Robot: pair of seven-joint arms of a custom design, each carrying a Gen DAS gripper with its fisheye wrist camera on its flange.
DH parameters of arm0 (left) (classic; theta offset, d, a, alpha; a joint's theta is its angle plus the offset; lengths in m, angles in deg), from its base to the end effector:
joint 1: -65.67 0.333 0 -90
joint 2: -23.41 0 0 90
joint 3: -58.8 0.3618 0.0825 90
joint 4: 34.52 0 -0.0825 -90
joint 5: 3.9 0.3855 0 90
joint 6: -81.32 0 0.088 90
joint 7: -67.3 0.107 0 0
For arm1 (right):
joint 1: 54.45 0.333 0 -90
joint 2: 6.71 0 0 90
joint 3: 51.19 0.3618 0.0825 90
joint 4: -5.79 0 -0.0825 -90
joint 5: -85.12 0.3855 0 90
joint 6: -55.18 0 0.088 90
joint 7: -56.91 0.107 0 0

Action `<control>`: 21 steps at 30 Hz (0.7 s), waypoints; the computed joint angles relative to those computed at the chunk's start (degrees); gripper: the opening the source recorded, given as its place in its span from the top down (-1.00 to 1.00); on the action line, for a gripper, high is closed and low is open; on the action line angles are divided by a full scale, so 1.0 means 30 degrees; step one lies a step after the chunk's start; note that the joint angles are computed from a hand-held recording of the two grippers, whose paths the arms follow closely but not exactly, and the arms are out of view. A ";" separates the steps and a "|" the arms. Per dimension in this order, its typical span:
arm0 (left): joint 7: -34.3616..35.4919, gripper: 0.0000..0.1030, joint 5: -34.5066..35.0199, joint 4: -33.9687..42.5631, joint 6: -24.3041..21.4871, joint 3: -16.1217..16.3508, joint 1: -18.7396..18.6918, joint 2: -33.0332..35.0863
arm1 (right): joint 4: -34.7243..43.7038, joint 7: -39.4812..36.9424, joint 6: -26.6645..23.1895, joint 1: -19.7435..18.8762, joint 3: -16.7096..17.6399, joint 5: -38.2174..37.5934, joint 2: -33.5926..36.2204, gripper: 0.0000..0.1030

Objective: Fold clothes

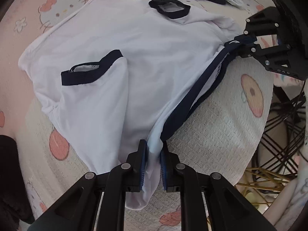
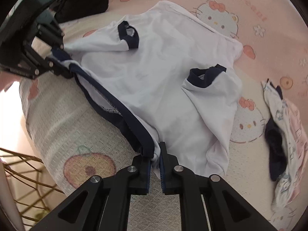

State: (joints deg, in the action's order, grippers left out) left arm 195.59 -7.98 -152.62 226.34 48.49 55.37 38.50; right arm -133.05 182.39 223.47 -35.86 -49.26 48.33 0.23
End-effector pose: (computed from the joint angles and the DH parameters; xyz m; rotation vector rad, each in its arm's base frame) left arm 0.5819 -0.2120 0.3729 -0.9015 2.8743 -0.3000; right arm 0.4757 0.2191 0.3376 -2.2998 1.6208 -0.4914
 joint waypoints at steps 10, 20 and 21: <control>-0.3047 0.77 -0.2422 0.3693 -0.4713 0.0064 0.0516 0.1681 | -0.0792 -0.1395 0.2593 -0.0912 0.0291 0.3521 -0.0657 0.82; -0.3183 0.77 -0.2748 0.3460 -0.2151 -0.0141 0.0470 0.0989 | 0.0060 -0.2706 0.4370 -0.2151 0.0532 0.5763 -0.0072 0.82; -0.3207 0.77 -0.2903 0.3478 -0.1902 -0.0144 0.0525 0.0965 | 0.0098 -0.3183 0.4561 -0.2699 0.1058 0.6567 -0.0030 0.82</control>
State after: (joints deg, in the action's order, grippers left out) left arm 185.97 -16.69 -142.19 220.64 48.06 56.94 41.40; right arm -132.75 172.85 237.15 -43.95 -46.08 68.03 0.15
